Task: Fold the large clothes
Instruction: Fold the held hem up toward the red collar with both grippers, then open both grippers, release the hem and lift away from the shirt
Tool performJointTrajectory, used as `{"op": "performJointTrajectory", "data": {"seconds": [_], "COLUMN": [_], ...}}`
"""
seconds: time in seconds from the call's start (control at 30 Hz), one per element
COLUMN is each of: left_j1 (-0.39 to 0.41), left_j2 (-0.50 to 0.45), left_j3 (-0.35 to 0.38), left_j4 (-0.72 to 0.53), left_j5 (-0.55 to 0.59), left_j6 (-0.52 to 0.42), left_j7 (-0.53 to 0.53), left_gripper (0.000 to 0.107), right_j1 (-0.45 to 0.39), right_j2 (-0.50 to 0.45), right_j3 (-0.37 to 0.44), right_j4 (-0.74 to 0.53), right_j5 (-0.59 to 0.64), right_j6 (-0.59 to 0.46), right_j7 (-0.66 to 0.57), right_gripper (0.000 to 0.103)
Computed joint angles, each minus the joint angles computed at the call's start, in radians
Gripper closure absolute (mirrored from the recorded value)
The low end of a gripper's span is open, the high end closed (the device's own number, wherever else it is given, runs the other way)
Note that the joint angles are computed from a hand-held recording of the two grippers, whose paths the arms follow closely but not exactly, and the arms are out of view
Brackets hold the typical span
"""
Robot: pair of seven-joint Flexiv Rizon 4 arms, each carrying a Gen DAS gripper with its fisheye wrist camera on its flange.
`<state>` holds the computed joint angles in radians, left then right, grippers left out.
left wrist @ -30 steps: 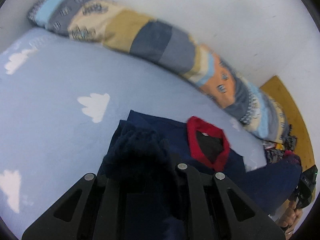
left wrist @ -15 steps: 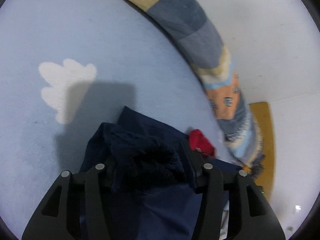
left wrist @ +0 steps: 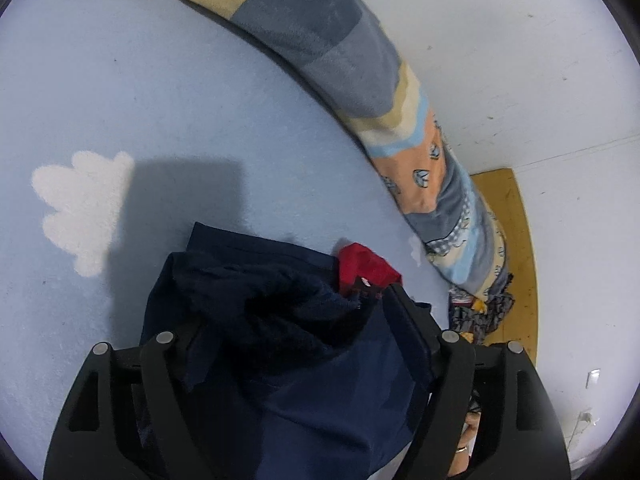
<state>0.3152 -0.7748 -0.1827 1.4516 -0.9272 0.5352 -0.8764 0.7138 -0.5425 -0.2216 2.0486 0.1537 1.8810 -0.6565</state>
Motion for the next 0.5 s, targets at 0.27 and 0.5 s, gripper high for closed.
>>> {"op": "performJointTrajectory", "data": {"seconds": [0.27,0.5], "left_j1": [0.125,0.041], "left_j2": [-0.081,-0.023], "left_j3": [-0.105,0.023], "left_j4": [-0.018,-0.106], "left_j5": [-0.259,0.057], "left_j6": [-0.256,-0.192], "left_j7": [-0.041,0.065], "left_gripper": [0.018,0.017], "right_j1": [0.032,0.173], "right_j2": [-0.105,-0.094], "right_j3": [-0.115,-0.28], "right_j4": [-0.043,0.027], "right_j5": [-0.049,-0.114], "right_j6": [-0.181,-0.176], "right_j7": [0.177,0.236], "right_gripper": [0.087,0.085]}}
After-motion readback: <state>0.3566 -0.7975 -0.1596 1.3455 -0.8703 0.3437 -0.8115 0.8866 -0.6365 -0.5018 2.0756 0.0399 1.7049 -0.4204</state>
